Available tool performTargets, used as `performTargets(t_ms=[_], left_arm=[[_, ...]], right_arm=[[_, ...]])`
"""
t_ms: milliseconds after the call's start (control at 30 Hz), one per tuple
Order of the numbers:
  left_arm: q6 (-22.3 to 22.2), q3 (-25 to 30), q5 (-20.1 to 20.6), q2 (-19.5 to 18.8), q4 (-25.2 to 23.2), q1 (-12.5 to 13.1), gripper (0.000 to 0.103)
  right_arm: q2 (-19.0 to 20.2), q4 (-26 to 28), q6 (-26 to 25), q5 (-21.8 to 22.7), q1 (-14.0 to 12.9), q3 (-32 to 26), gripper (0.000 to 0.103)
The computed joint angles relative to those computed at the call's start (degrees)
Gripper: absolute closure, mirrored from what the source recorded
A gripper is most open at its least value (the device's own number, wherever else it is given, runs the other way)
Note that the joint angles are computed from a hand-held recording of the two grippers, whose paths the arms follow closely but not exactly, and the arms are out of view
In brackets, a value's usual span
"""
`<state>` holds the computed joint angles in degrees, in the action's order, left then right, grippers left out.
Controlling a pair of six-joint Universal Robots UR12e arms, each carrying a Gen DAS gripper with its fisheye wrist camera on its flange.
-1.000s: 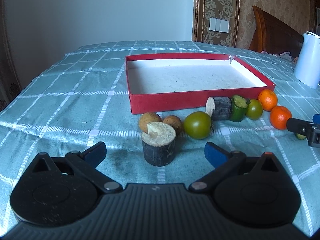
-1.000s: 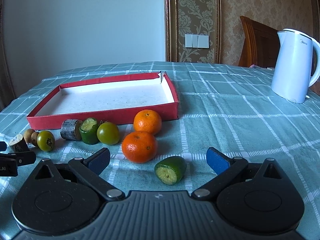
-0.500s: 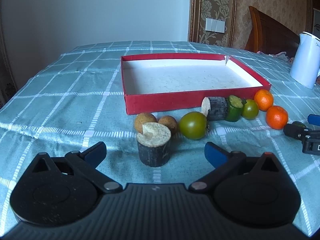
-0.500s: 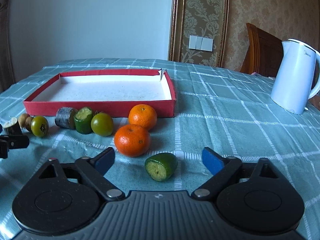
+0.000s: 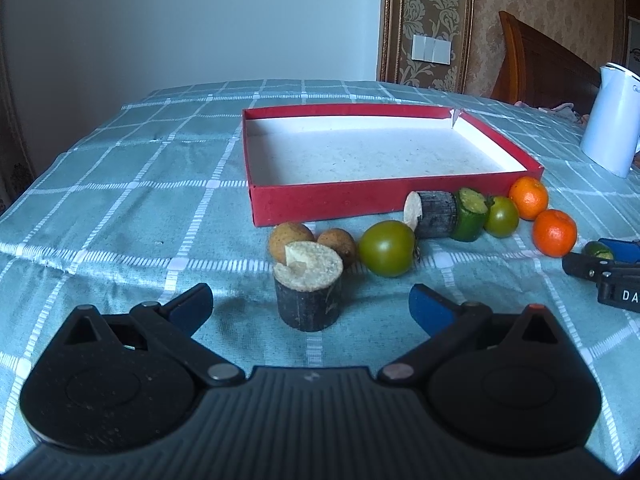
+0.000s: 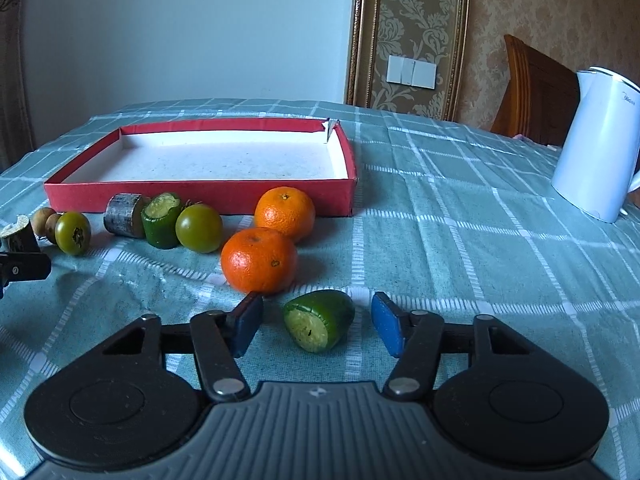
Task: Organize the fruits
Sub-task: 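Close the right gripper on the cut green lime and lift it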
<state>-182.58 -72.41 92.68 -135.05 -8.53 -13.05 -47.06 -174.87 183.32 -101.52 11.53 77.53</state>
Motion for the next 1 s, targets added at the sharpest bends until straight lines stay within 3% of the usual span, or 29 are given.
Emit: performTargets(t_ms=[200, 300, 800, 1000], left_arm=[[0.38, -0.24, 0.16, 0.13, -0.17, -0.12, 0.0], [0.08, -0.42, 0.35, 0.25, -0.05, -0.16, 0.0], [1.9, -1.34, 3.21, 0.37, 2.07, -0.64, 0.0], [1.79, -1.48, 1.15, 0.15, 3.39, -0.34, 0.0]], right_arm=[[-0.13, -0.58, -0.1, 0.95, -0.03, 0.36, 0.054], [-0.01, -1.3, -0.6, -0.58, 0.21, 0.42, 0.068], [-0.63, -4.03, 1.13, -0.13, -0.14, 2.03, 0.068], [-0.92, -4.51, 0.63, 0.03, -0.1, 2.04, 0.068]])
